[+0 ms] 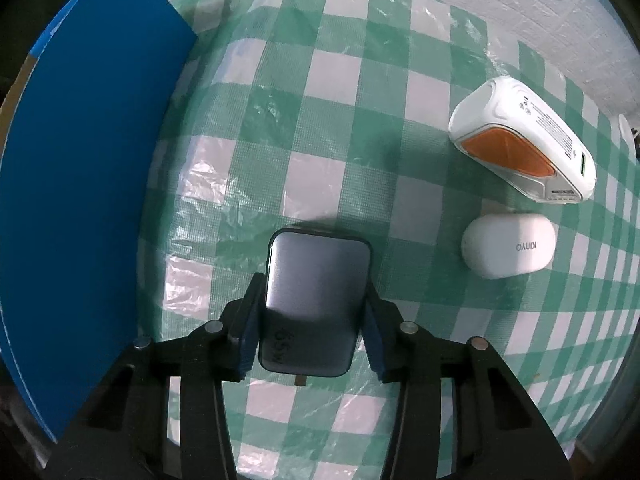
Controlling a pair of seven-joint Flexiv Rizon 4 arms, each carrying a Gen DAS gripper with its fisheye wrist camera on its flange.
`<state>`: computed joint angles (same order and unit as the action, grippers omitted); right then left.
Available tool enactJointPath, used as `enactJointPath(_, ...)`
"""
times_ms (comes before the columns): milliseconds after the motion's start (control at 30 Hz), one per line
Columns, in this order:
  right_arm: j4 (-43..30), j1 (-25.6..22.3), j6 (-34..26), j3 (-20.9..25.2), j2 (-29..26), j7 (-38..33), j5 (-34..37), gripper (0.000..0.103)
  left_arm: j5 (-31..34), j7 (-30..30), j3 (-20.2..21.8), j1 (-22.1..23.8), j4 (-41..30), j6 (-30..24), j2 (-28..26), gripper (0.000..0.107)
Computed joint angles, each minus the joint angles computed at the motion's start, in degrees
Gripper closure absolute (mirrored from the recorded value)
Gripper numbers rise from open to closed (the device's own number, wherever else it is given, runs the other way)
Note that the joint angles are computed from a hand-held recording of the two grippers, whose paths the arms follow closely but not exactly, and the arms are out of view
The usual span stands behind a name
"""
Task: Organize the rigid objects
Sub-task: 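Move the right gripper to the dark grey charger and grasp it, then carry the dark grey charger with the right gripper into the box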
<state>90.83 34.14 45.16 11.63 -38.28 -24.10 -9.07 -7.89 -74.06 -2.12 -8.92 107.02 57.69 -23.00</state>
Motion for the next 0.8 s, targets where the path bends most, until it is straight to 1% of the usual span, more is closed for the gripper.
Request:
enactJointPath(233,0.6,0.7,-1.3,0.5,0.2,-0.5,0.0,0.060,0.2,0.0,0.0,0.0,-0.1,0.0,0.0,0.102)
enactJointPath(400,2.3,0.9,0.0,1.2,1.0,-1.0,0.5,0.060,0.5,-0.2,0.2,0.1,-0.4,-0.4,0.1,0.102)
enactJointPath(567,3.7,1.4,0.9,1.9,3.0,-1.4,0.7,0.060,0.6,-0.3,0.2,0.1,-0.4,-0.4,0.0,0.102)
enactJointPath(700,2.9,1.8,0.2,2.2,4.3,-2.3,0.4,0.060,0.9,-0.6,0.3,0.0,-0.5,-0.4,0.0,0.102)
enactJointPath(800,0.3,2.5,-1.4,2.4,4.6,-3.5,-0.2,0.060,1.0,-0.6,0.3,-0.1,-0.5,-0.4,0.1,0.102)
